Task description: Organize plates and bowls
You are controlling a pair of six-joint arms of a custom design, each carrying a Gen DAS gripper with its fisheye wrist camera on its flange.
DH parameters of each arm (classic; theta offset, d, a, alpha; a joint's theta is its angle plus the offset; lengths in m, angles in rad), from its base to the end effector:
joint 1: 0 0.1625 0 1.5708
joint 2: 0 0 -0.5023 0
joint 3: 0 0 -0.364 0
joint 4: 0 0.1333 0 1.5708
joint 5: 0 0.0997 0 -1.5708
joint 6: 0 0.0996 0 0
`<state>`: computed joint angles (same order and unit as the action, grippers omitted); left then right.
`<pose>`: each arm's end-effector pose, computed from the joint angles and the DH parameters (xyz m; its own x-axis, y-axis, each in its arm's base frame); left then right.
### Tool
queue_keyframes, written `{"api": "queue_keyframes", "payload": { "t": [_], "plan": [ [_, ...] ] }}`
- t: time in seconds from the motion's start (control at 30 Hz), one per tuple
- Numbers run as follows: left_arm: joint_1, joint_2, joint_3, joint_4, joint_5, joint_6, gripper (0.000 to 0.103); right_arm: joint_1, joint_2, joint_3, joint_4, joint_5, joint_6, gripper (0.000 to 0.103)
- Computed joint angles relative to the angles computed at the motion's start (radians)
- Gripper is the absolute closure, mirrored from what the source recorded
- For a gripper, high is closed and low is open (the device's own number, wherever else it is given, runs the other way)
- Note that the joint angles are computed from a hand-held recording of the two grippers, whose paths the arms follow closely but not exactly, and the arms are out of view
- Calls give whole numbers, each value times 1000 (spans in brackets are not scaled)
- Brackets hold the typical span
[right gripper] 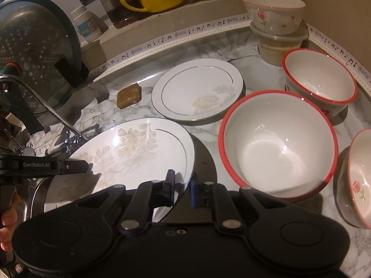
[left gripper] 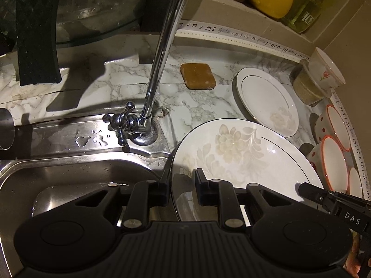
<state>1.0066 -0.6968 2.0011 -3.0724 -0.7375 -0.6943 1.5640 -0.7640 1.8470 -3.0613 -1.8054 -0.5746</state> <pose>-0.1416 -0.6109 0.0876 -0.8318 -0.3481 -0.4323 -0.0102 0.7884 -0.6150 0.1056 -0.6640 0.1390 -0.8193 -0.4161 0.3945 -0.5230 0.8243 -0.2167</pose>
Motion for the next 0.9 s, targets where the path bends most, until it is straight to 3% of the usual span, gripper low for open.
{"api": "queue_keyframes", "payload": {
  "t": [0.4,0.9],
  "plan": [
    [-76,-34,52,-21,13,-23,83,-2,-88,77,-22,47,-3,90],
    [-222,-25,145,-11,-14,-59,83,-59,-278,297,-123,93,-6,91]
  ]
}}
